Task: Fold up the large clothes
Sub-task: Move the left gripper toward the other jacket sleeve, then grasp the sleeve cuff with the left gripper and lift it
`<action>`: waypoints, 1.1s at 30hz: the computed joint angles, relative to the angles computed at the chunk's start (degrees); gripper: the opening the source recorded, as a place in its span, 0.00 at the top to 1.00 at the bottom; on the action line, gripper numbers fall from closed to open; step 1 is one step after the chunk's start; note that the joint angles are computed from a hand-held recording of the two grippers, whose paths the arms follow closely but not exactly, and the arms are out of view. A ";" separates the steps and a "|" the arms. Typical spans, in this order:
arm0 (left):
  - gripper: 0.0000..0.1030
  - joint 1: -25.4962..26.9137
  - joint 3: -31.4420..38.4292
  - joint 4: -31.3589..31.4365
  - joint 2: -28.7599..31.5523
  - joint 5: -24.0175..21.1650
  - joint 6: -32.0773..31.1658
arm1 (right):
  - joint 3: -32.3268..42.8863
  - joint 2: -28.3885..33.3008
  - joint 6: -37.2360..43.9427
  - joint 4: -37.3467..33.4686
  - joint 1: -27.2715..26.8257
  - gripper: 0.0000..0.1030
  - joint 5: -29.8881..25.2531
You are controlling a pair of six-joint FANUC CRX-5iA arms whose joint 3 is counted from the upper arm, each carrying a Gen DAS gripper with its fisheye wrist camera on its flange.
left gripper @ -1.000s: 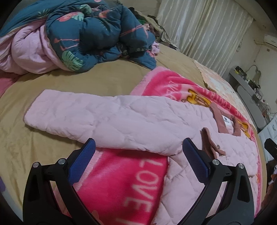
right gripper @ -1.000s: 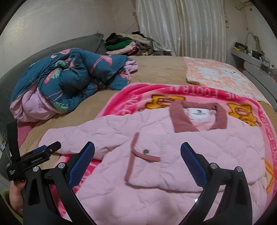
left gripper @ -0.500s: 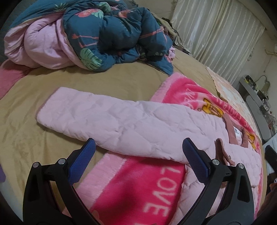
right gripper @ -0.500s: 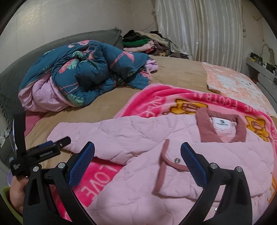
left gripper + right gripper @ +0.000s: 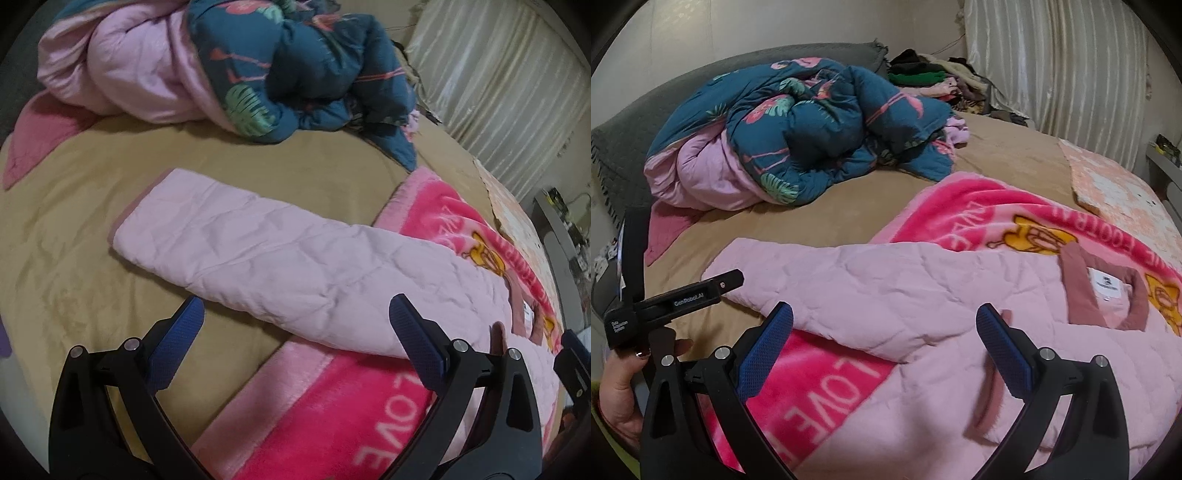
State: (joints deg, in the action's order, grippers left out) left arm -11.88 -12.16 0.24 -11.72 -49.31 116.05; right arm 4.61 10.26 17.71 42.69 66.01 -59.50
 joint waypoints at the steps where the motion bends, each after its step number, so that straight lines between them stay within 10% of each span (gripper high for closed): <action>1: 0.09 0.54 -0.20 0.39 0.17 0.03 0.11 | 0.59 0.53 0.65 -0.52 -0.13 0.04 0.27; 16: 0.09 4.83 0.17 1.74 6.89 -1.19 5.52 | 2.42 2.91 4.29 -5.37 -0.54 0.04 2.26; 28: 0.09 9.02 -4.83 5.68 8.48 7.06 7.03 | -6.88 -3.63 -4.42 -4.65 0.01 0.04 2.51; 33: 0.37 9.05 -4.70 3.12 7.67 7.85 11.11 | -9.37 -5.75 -7.57 -2.43 0.46 0.04 1.59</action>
